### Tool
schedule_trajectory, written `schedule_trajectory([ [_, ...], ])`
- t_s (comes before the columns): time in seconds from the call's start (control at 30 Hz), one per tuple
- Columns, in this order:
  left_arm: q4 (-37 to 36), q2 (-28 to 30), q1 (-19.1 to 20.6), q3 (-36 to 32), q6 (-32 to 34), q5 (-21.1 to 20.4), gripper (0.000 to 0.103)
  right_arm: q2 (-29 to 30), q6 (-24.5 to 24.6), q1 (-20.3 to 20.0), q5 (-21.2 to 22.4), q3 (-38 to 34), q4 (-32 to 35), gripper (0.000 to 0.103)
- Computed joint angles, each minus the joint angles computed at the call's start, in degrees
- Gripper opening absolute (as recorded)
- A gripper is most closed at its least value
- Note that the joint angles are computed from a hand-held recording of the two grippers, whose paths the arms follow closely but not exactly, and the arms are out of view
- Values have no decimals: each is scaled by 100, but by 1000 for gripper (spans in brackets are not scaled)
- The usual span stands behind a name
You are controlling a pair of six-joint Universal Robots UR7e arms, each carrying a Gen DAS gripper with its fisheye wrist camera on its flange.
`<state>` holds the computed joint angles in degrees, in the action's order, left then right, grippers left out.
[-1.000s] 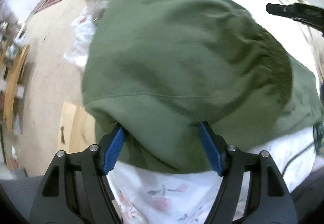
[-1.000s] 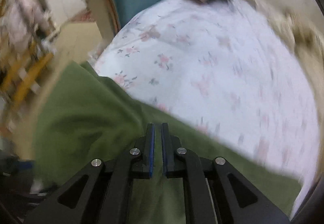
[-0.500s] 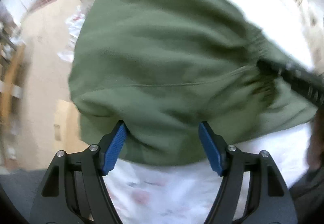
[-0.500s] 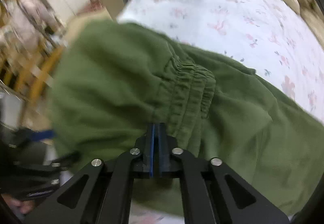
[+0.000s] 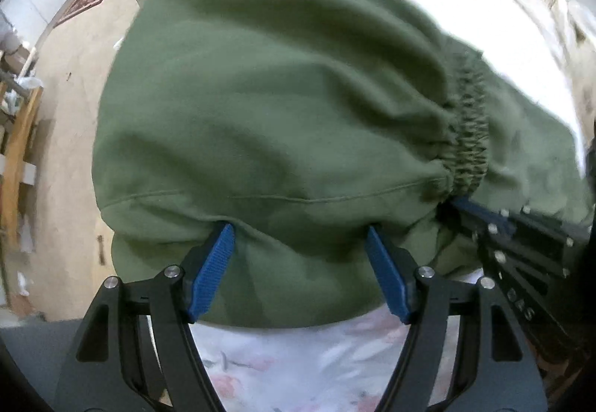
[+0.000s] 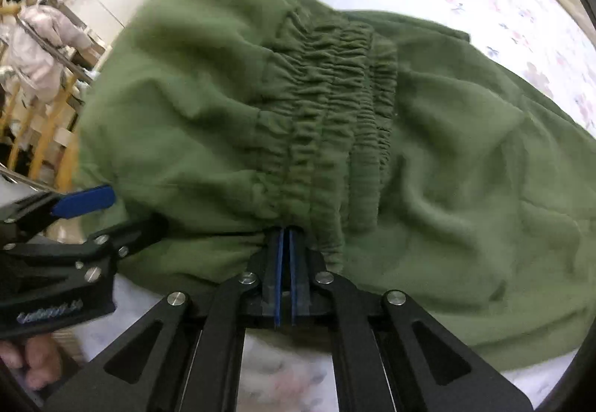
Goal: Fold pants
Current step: 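Open both tools and release the folded pants on the bed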
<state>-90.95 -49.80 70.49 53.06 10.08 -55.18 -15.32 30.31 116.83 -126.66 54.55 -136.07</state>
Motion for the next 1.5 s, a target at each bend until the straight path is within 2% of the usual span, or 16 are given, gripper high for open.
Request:
schedule_trajectory([
  [0.07,-292,-140,-63,172,200,-170,69,-231,-148,99,11,330,-366,8],
  [0.2,-1217,-483,-212,805,801,-127,71,-756,-153,262,-62,1126,-1219,9],
  [0.3,-1346,-549,-264,880,863,-194,71,-1050,-63,384,-281,1599,-1637,9],
  [0.43,-1385,-626,-306,900,766,-434,71,-1197,142,556,-563,1853,-1772,9],
  [0.63,-1775,-885,-429,1235,998,-478,72,-1462,392,692,-981,2178,-1934,9],
  [0.67,-1801,-924,-438,1274,1015,-524,76,-1462,451,710,-1070,2194,-1941,10],
  [0.7,-1792,-924,-441,1260,992,-619,82,-1471,554,731,-1157,2208,-1891,15],
  [0.77,-1821,-969,-451,1281,955,-760,88,-1553,821,777,-1246,2333,-1863,39],
  [0.8,-1852,-1001,-469,1306,931,-765,90,-1602,879,789,-1244,2417,-1938,62],
  [0.83,-1858,-1019,-480,1320,894,-766,91,-1640,935,805,-1274,2488,-2007,71],
  [0.97,-1714,-1037,-545,1430,647,-809,95,-1827,1014,813,-1350,2796,-2199,72],
  [1.03,-1853,-1079,-615,1642,787,-771,95,-1966,1109,798,-1378,3080,-2478,75],
  [1.17,-2430,-1202,-754,2093,1163,-702,95,-2338,1444,759,-1474,3768,-2909,76],
  [1.27,-2436,-1186,-767,2083,1027,-823,95,-2659,1872,743,-1653,4371,-3158,77],
  [1.37,-2416,-1153,-796,2076,926,-853,95,-2957,2566,587,-1472,5149,-3683,77],
  [1.5,-2355,-1080,-829,2047,824,-883,95,-3239,3425,161,-808,5963,-4315,76],
])
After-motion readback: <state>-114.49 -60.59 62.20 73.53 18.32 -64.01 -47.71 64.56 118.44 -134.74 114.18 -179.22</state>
